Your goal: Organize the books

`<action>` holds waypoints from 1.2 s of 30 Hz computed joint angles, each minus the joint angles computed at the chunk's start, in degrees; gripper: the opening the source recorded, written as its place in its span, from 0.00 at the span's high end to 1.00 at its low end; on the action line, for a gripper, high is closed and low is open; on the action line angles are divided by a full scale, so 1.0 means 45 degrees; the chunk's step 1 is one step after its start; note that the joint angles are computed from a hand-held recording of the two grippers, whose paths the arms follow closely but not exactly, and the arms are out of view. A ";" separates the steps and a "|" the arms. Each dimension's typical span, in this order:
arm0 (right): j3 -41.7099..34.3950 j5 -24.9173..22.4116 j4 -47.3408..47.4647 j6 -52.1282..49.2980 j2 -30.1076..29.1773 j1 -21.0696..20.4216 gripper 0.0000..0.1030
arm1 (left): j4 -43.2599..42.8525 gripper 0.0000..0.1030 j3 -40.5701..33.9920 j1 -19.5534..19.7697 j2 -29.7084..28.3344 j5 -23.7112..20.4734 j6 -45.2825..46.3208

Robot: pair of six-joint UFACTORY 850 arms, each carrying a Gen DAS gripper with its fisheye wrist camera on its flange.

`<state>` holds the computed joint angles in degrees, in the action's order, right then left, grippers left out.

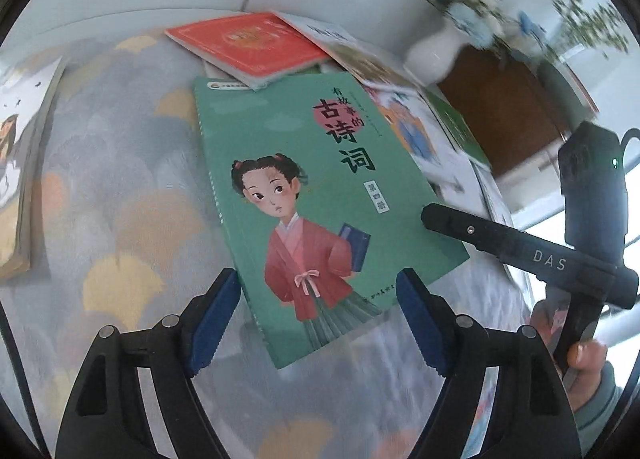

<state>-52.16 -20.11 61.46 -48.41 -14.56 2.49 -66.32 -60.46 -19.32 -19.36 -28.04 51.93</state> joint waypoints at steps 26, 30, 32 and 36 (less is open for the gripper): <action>0.3587 -0.2305 0.5046 -0.3858 0.1196 -0.1589 0.71 | -0.7277 0.29 0.2889 0.1270 0.1005 -0.4866 0.3923; 0.3813 -0.3566 0.6348 -0.4571 0.0891 -0.2187 0.71 | -0.6007 0.59 0.2261 0.0392 0.0666 -0.2851 0.3091; 0.3890 -0.3792 0.6705 -0.4774 0.0864 -0.2266 0.71 | -0.5647 0.78 0.2075 0.0112 0.0418 -0.2463 0.2725; 0.3959 -0.4047 0.6725 -0.4634 0.0869 -0.2398 0.71 | -0.6321 0.87 0.2233 0.0228 0.0417 -0.3037 0.2538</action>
<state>-34.35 -38.32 91.73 -69.26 -10.65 -8.30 -94.76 -50.41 -18.30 -17.48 -41.71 63.35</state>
